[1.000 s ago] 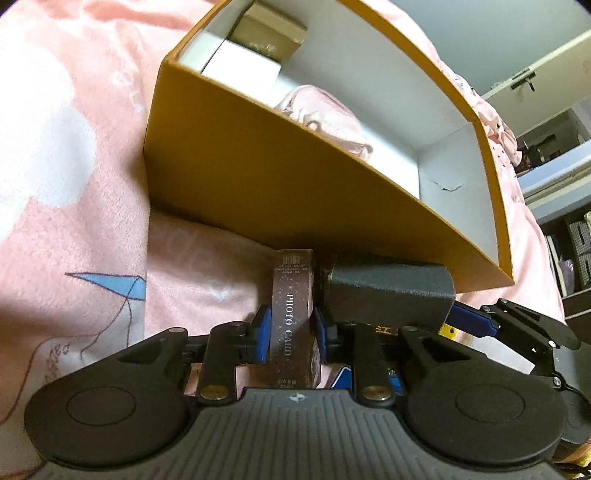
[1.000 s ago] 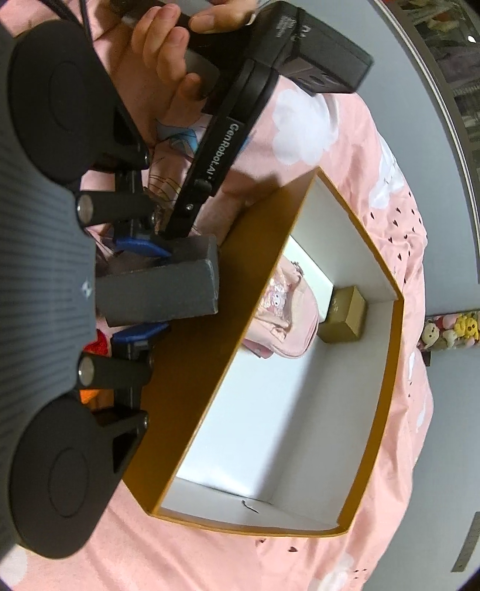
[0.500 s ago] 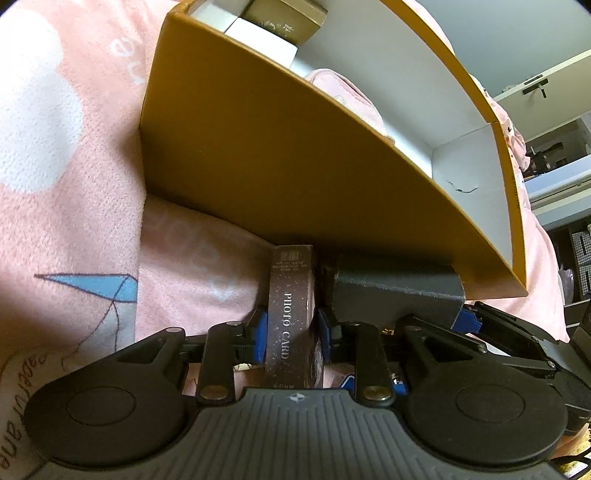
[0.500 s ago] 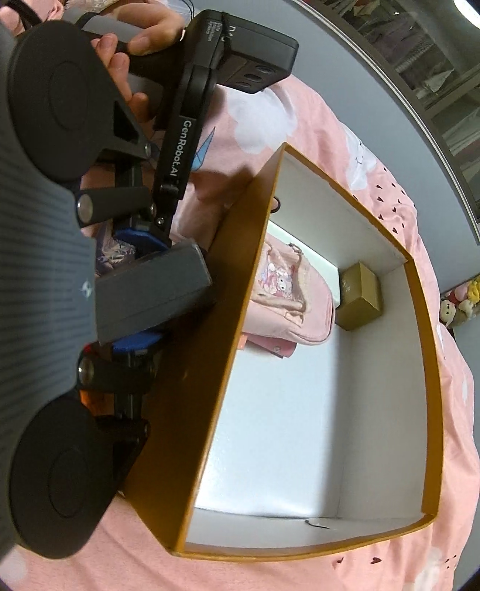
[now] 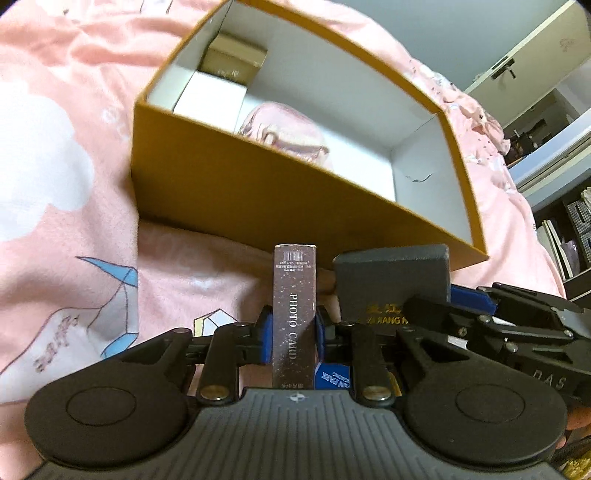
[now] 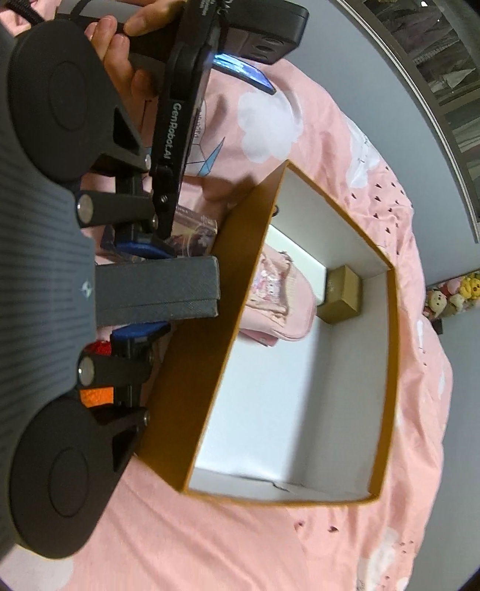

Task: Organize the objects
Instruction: 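Lift the photo card box and black gift box over the orange box with both grippers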

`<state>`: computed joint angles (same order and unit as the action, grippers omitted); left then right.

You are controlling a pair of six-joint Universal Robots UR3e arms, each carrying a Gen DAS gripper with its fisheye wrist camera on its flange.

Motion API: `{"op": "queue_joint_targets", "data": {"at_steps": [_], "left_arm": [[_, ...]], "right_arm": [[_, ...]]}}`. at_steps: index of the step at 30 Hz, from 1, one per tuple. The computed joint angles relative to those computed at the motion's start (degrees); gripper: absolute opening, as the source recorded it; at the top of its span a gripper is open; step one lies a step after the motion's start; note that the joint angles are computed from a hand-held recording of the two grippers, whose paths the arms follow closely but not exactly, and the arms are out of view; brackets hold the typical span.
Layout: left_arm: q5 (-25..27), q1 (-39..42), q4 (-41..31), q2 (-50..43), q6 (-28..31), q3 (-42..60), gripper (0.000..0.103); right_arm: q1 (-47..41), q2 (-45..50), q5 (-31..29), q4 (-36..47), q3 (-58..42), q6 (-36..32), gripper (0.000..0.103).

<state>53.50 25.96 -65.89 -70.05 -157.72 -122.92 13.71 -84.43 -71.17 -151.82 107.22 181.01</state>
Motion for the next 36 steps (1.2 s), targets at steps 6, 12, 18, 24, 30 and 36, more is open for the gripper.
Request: {"op": "queue_joint_targets", "data": {"at_steps": [6,12,18,24,30,36], "left_arm": [[-1.9,-5.6,8.1,-1.5,-6.5,2.2,0.025],[-7.2,-2.3,4.1,2.3,-5.4,5.0,0.025],[-9.0,-2.8,11.3,-1.2,-10.9,8.2,0.025],[-7.0,-6.1,21.0,-8.4,-17.0,13.1,0.025],[-3.9,-9.7,28.0,-17.9,-21.4,18.8,0.025],[-1.8,-11.7,26.5,-29.0,-21.4,30.1,0.025]], "right_arm": [[1.2,-3.8,-2.0,1.3,-1.0,0.2,0.038],[1.6,-5.2,-2.4,1.9,-4.3,1.2,0.037],[2.0,-3.5,-3.6,1.6,-9.6,2.2,0.037],[2.2,2.0,-5.5,0.5,-16.9,4.7,0.037],[1.7,10.3,-6.5,2.2,-26.0,7.4,0.037],[0.1,18.8,-5.1,5.4,-35.2,9.5,0.037]]}}
